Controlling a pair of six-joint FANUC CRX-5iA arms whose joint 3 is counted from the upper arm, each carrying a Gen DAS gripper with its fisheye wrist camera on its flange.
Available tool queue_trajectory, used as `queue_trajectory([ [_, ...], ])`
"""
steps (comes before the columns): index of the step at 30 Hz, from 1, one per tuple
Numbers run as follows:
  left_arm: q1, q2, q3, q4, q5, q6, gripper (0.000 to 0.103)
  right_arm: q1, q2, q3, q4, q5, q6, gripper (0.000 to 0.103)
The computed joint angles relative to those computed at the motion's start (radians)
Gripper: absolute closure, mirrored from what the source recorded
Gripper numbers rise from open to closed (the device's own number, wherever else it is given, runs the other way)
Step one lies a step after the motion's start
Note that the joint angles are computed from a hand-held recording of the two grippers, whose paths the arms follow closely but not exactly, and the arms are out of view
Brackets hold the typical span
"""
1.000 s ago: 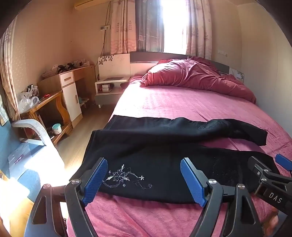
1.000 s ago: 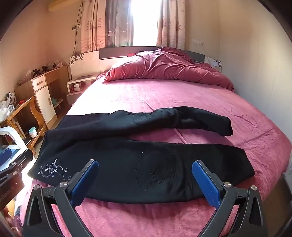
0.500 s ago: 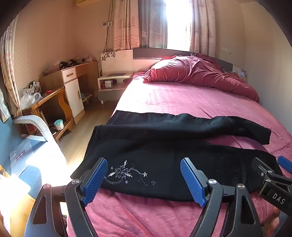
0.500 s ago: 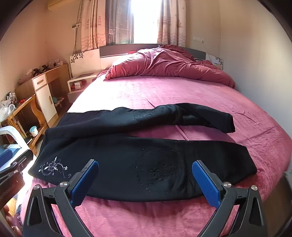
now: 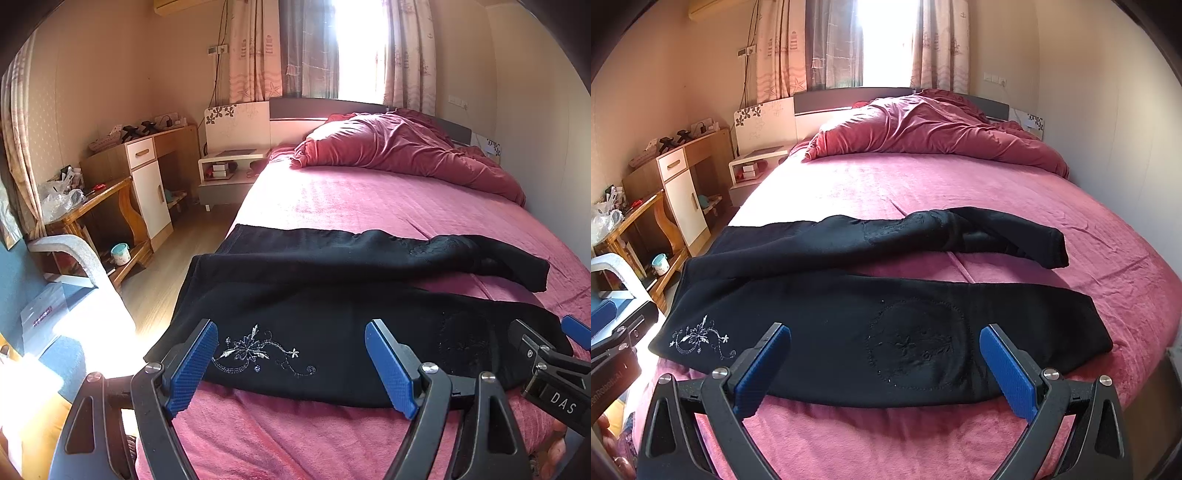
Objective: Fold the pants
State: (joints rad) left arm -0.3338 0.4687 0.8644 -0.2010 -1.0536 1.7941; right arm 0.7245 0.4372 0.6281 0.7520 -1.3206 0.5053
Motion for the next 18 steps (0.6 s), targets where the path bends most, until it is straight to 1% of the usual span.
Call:
queue_trajectory([
  [18,0.001,-0.004,-0.007,-0.002,0.0,0.003,0.019,-0.001,-0.004,-0.007,0.002,0.01,-0.002,0.0],
])
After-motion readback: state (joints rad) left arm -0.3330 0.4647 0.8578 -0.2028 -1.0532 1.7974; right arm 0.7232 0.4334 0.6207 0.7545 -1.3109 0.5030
